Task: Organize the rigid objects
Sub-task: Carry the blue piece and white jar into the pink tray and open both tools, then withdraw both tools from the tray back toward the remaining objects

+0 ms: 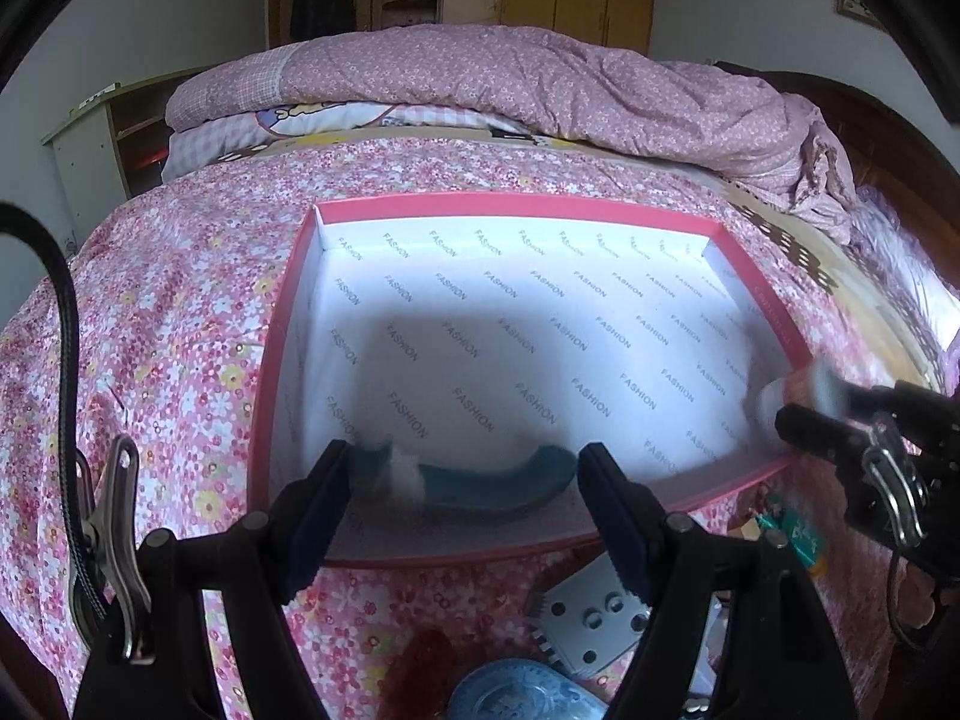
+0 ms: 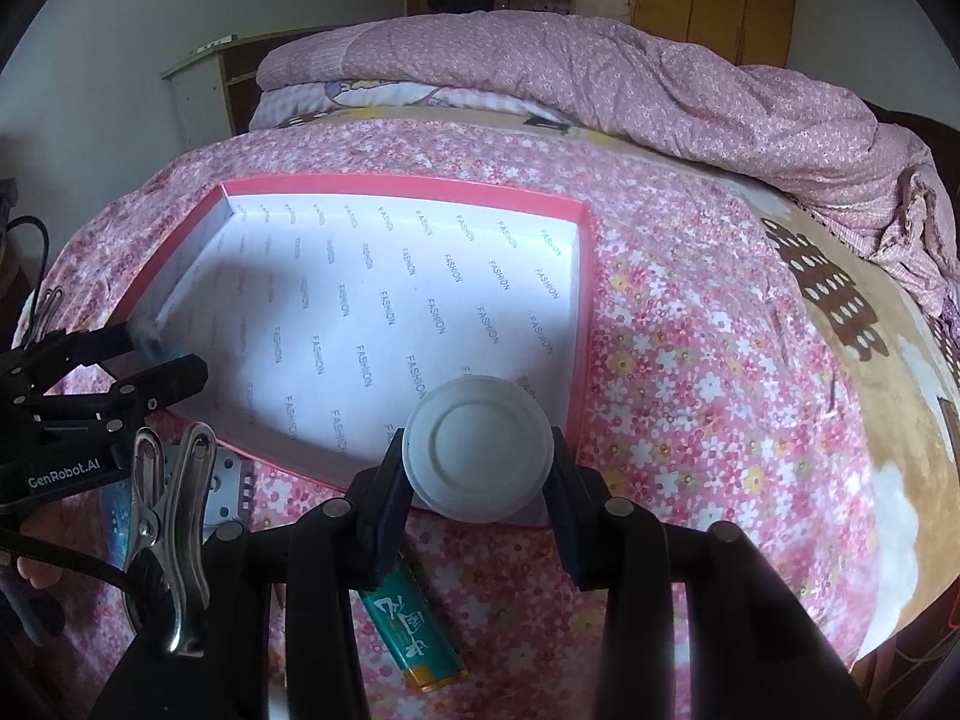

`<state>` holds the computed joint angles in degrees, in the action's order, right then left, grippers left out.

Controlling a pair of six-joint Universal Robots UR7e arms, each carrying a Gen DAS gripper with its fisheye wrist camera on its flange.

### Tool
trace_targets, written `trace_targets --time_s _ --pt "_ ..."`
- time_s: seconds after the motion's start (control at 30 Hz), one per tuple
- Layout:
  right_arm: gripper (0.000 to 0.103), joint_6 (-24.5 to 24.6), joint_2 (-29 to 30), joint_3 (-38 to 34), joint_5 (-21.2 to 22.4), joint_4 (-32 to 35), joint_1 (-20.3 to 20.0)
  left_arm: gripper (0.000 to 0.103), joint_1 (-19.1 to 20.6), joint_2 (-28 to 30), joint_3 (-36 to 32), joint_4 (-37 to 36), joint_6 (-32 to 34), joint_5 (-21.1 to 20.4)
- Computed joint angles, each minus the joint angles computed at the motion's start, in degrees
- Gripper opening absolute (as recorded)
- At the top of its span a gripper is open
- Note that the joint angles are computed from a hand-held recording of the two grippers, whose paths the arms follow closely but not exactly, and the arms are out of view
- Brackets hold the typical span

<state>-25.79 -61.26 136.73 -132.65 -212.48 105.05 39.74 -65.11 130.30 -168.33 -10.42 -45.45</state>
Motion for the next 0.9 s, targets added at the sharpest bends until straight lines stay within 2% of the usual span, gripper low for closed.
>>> trace_targets --time_s 0.1,0.23,0.47,0.9 --pt "0.044 -0.85 -0.05 0.22 0.09 -1.68 0.29 0.080 -0.17 -0.14 -0.13 0.32 -0.26 0.21" --pt "0.052 -1.79 -0.21 0.31 -0.08 -3.86 1.24 0.081 -0.61 -0.83 -0.16 1.44 -0.80 -0.08" --pt "0.053 -2.26 -0.60 1.19 -0.22 -5.15 2.97 0.081 -2.29 -2.24 0.57 1.70 -1.08 0.65" --pt "0.053 3.51 -2.97 7.15 -0.72 -4.55 6.65 0.081 -7.28 -8.56 5.87 4.98 -3.71 1.45"
